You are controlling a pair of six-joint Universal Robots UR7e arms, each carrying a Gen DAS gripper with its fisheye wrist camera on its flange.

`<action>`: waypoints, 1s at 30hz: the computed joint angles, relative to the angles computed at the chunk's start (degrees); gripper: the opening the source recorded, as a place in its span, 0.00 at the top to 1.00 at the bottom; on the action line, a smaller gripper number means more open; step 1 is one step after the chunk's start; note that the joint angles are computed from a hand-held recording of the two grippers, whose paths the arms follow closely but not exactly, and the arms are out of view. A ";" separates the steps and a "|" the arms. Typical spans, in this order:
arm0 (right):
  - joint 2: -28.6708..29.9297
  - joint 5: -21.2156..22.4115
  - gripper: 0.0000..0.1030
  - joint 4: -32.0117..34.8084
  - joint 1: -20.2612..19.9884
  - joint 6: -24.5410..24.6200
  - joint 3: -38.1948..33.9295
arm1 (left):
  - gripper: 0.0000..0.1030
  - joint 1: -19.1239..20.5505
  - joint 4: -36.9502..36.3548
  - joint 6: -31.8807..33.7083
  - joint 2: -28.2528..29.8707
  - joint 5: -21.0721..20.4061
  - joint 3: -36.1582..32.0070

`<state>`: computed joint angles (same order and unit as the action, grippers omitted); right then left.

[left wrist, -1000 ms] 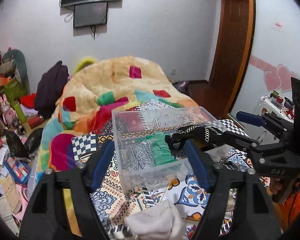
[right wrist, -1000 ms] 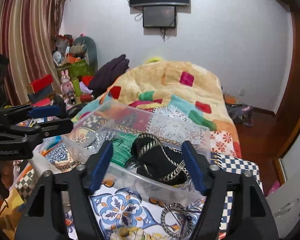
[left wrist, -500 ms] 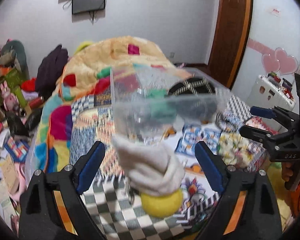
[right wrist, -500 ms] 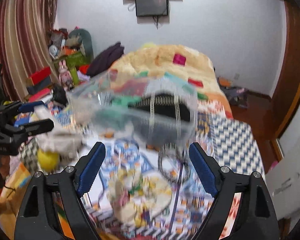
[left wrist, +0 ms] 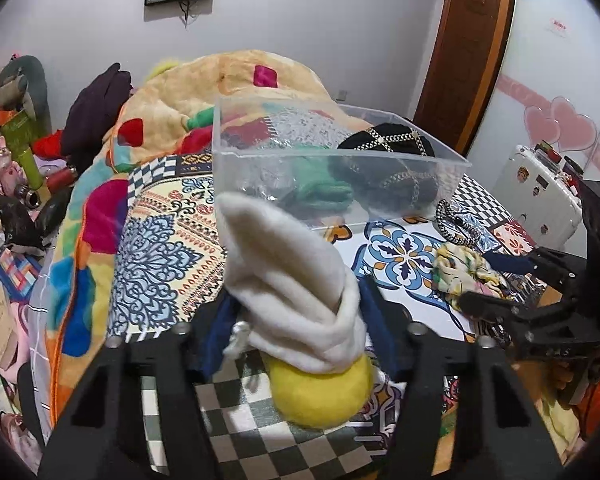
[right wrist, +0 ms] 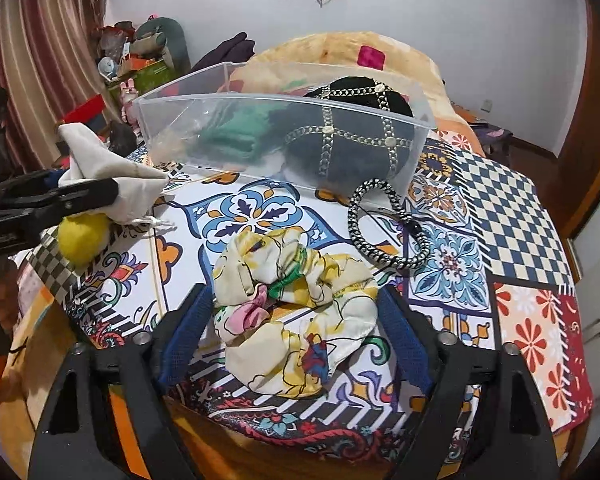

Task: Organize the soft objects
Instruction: 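Grasp the white sock with the left tool while the right tool grasps the floral scrunchie, then lower the sock into the box with the left tool while the right drops the scrunchie in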

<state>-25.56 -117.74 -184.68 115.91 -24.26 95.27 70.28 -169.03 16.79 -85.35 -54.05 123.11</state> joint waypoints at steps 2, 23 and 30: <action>-0.16 0.29 0.52 -0.17 -0.06 -0.01 0.28 | 0.57 -0.08 -0.98 0.51 0.12 0.08 0.25; -2.03 3.18 0.80 -8.08 1.65 -3.49 -1.51 | 0.69 -3.50 -7.92 4.35 -1.04 -1.65 -2.41; 0.01 5.02 0.80 -7.23 2.13 -4.97 -7.69 | 0.69 -4.00 -10.31 7.36 2.85 -2.23 -7.27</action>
<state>-25.56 -112.71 -191.90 118.04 -29.23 87.59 66.28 -179.33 24.15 -82.50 -56.28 115.84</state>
